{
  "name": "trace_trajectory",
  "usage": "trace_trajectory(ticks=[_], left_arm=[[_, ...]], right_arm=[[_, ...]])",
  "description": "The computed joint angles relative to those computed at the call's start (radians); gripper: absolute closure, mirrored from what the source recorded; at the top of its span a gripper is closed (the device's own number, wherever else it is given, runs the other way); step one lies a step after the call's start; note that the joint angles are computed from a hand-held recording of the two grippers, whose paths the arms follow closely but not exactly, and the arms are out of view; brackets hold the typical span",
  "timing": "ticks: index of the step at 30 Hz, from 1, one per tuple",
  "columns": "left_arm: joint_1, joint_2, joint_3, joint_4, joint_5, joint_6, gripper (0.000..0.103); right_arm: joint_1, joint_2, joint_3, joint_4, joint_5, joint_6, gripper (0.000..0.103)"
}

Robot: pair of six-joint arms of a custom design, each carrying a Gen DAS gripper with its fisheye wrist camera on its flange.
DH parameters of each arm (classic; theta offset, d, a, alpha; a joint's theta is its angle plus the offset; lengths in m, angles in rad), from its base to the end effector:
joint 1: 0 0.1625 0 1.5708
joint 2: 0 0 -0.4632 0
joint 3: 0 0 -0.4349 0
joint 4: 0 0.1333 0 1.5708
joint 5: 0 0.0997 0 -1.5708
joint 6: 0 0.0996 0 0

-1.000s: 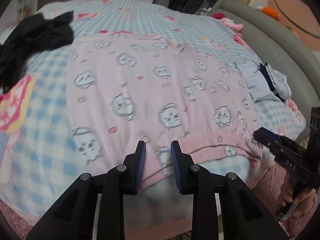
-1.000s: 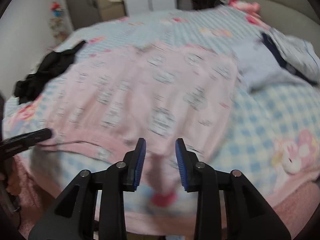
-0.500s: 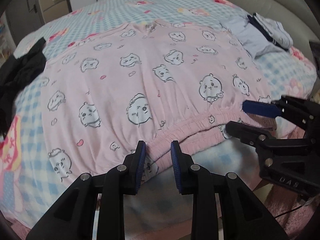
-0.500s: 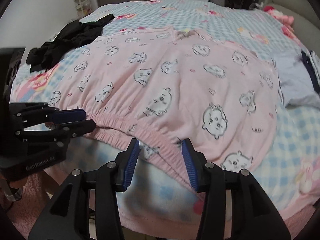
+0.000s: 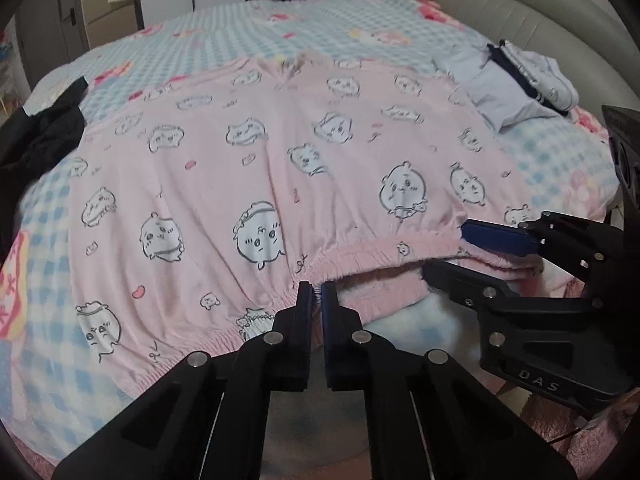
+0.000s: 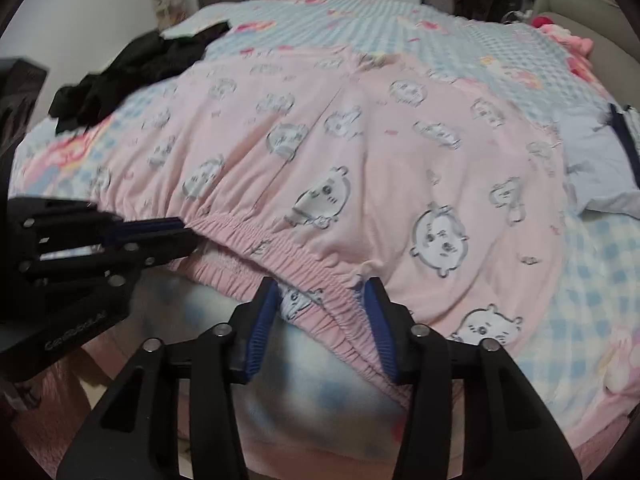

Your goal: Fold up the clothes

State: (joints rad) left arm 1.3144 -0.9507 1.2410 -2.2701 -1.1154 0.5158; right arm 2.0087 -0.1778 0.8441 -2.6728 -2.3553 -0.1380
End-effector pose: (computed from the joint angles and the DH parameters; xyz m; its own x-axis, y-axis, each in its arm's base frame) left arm -0.0348 -0.8313 0.3726 -0.6795 0.4887 -0.5472 0.6528 0.7432 -0.1469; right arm 0.4462 -0.8046 -0.0462 -0.7072 -0.1427 0.6924 -0.4863 0.8091 -0.3299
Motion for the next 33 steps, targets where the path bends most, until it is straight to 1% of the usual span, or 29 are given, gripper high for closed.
trace_trajectory(ticks=[2, 3, 5, 6, 7, 8, 9, 10, 11, 15, 17, 19, 21, 25, 29, 31, 33], left_arm=[[0.002, -0.005, -0.002, -0.003, -0.026, -0.006, 0.098], [0.004, -0.001, -0.015, 0.009, -0.035, -0.013, 0.098], [0.004, 0.024, -0.046, 0.031, -0.025, -0.015, 0.098], [0.006, 0.041, -0.072, 0.07, -0.017, -0.024, 0.097], [0.008, 0.058, -0.099, 0.11, -0.01, -0.034, 0.096], [0.009, 0.076, -0.119, 0.133, -0.003, -0.046, 0.096], [0.009, 0.083, -0.12, 0.127, -0.003, -0.047, 0.096], [0.009, 0.079, -0.105, 0.099, -0.009, -0.036, 0.096], [0.009, 0.073, -0.091, 0.073, -0.013, -0.029, 0.096], [0.01, 0.043, -0.059, 0.026, -0.053, -0.034, 0.099], [0.008, 0.025, -0.048, 0.016, -0.068, -0.029, 0.099], [0.007, 0.007, -0.035, 0.009, -0.079, -0.019, 0.099], [0.008, -0.004, -0.028, 0.011, -0.088, -0.019, 0.099], [0.014, -0.021, -0.015, 0.026, -0.1, -0.025, 0.099], [0.02, -0.013, -0.019, 0.066, -0.09, -0.037, 0.1], [0.024, -0.005, -0.026, 0.092, -0.093, -0.047, 0.103], [0.026, -0.005, -0.015, 0.084, -0.077, -0.054, 0.103]], right_arm=[[0.003, 0.016, -0.02, -0.004, -0.005, -0.028, 0.057], [0.004, 0.03, -0.044, 0.006, -0.007, -0.047, 0.055], [0.005, 0.061, -0.096, 0.026, -0.012, -0.085, 0.054], [0.003, 0.076, -0.122, 0.036, -0.014, -0.093, 0.055], [-0.001, 0.081, -0.137, 0.048, -0.013, -0.082, 0.057], [-0.006, 0.085, -0.15, 0.061, -0.012, -0.067, 0.063], [-0.009, 0.078, -0.145, 0.066, -0.003, -0.042, 0.069], [-0.012, 0.068, -0.131, 0.058, 0.006, -0.025, 0.073], [-0.013, 0.056, -0.113, 0.047, 0.016, -0.013, 0.079], [-0.012, 0.024, -0.062, 0.02, 0.038, -0.007, 0.091], [-0.01, 0.008, -0.042, 0.013, 0.055, 0.01, 0.093], [-0.004, 0.0, -0.029, -0.001, 0.059, 0.002, 0.094], [0.001, -0.006, -0.014, -0.013, 0.053, -0.023, 0.095], [0.013, -0.009, 0.017, -0.048, 0.032, -0.048, 0.096], [0.01, -0.018, 0.036, -0.045, 0.03, -0.032, 0.096], [0.005, -0.021, 0.042, -0.035, 0.029, -0.022, 0.096], [0.004, -0.023, 0.051, -0.038, 0.019, -0.018, 0.096]])
